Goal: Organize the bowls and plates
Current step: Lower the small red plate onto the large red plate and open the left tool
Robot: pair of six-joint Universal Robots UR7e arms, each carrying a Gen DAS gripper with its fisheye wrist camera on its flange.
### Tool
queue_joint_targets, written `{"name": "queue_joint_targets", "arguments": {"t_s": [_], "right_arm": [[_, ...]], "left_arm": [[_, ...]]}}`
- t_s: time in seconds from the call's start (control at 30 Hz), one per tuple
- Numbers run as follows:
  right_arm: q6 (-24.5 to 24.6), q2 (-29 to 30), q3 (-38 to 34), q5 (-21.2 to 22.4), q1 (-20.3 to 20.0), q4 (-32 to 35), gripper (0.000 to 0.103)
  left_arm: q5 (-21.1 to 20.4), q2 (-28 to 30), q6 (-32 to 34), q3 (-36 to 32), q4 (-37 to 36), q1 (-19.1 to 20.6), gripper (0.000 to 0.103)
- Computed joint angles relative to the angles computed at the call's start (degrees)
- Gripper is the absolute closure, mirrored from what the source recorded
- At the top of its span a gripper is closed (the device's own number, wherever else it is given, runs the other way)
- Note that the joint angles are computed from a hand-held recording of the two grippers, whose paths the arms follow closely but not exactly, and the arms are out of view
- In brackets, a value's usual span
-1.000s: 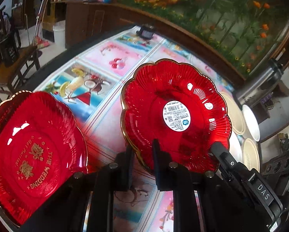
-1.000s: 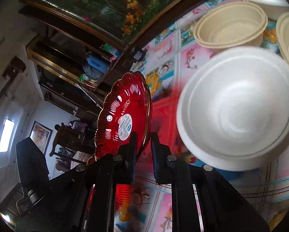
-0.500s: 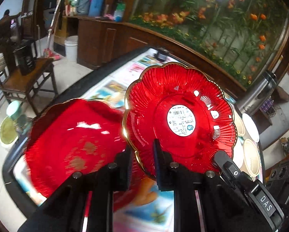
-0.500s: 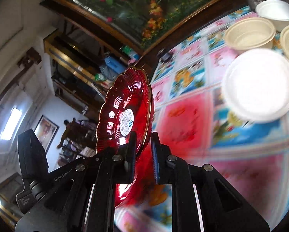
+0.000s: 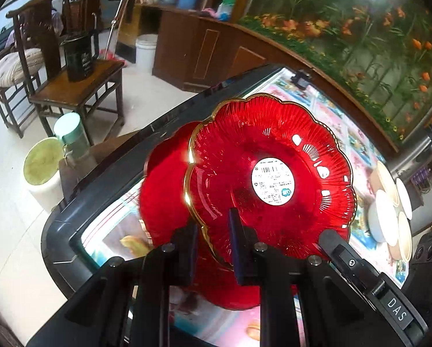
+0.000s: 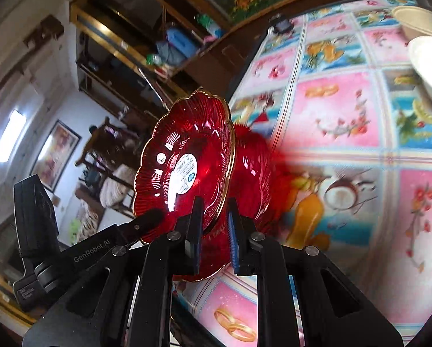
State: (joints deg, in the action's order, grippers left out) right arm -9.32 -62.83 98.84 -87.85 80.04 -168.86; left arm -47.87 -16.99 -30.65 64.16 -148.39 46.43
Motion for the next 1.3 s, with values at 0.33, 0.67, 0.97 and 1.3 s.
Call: {"name": "queue_joint_targets", "arguments": {"t_s": [0.33,0.67,0.97,1.3], "right_arm": [[0.20,2.66,-2.58,-4.55,1.26,2.01,0.088],[-0.03,3.83,-3.23,-7.48,2.34,1.70,0.088],[-1.21,4.68,-3.59,-9.61,2.89,0.37,0.086],[-3.20,5.43,-3.87,-11.68,3.59,-1.32,0.084]], "left_arm": [[0.00,-0.11,1.90,0.54,0.22,0.89,0.084],[1.02,0.22,3.11,0.34,0.43,1.17,0.083],[2.54,1.10,3.94,-0.85,1.77,1.03,0.080],[3.91,1.88,5.15,-1.79,2.42,0.93,0.078]]}}
